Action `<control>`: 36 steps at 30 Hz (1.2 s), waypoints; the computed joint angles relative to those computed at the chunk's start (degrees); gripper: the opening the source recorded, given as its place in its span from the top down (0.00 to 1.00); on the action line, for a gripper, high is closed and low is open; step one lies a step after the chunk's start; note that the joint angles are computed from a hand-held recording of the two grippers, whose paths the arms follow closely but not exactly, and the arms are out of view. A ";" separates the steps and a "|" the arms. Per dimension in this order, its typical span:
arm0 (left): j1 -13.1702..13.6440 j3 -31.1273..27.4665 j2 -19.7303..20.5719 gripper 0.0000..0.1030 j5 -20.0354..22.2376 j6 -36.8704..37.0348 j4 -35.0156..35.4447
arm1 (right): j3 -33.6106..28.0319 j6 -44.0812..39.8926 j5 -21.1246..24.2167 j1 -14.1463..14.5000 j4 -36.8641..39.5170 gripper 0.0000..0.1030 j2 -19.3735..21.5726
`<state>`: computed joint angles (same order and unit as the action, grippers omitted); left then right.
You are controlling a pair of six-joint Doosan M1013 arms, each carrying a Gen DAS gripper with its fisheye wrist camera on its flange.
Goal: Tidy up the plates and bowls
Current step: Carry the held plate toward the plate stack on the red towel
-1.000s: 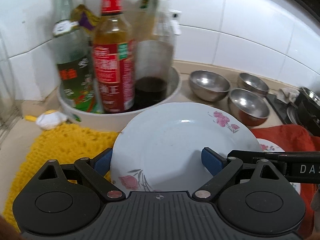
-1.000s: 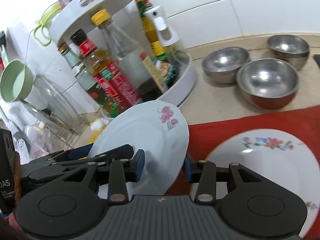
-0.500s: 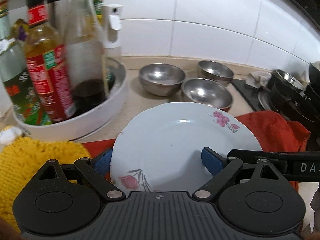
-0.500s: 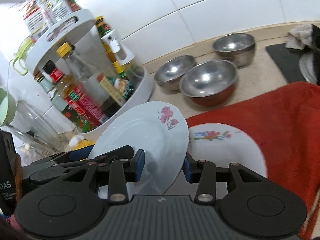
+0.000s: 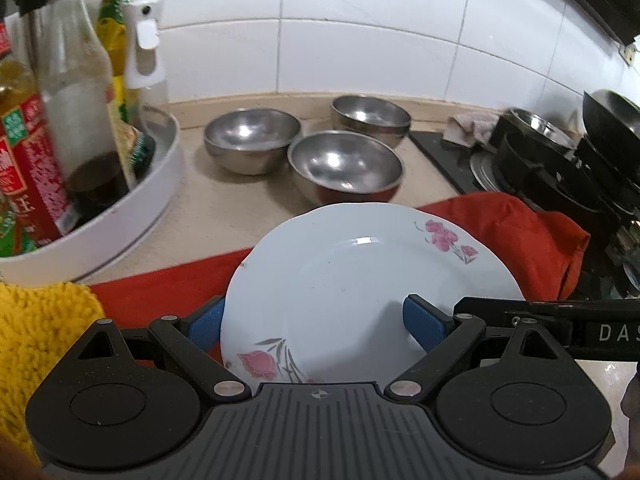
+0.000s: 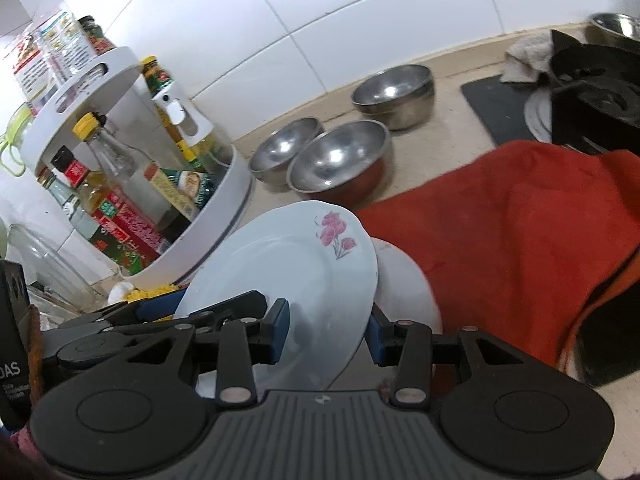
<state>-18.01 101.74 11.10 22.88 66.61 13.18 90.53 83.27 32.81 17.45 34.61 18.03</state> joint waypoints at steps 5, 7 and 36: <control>-0.40 -0.03 0.27 0.07 0.61 1.94 -2.07 | 0.83 1.51 0.45 -0.40 -1.16 0.64 -0.46; -0.54 -0.16 0.41 0.07 0.85 2.24 -2.31 | 1.06 1.61 0.57 -0.52 -1.22 0.64 -0.59; -0.51 0.20 0.89 0.09 2.51 1.13 -3.90 | 0.03 1.75 1.62 0.01 -5.67 0.64 0.34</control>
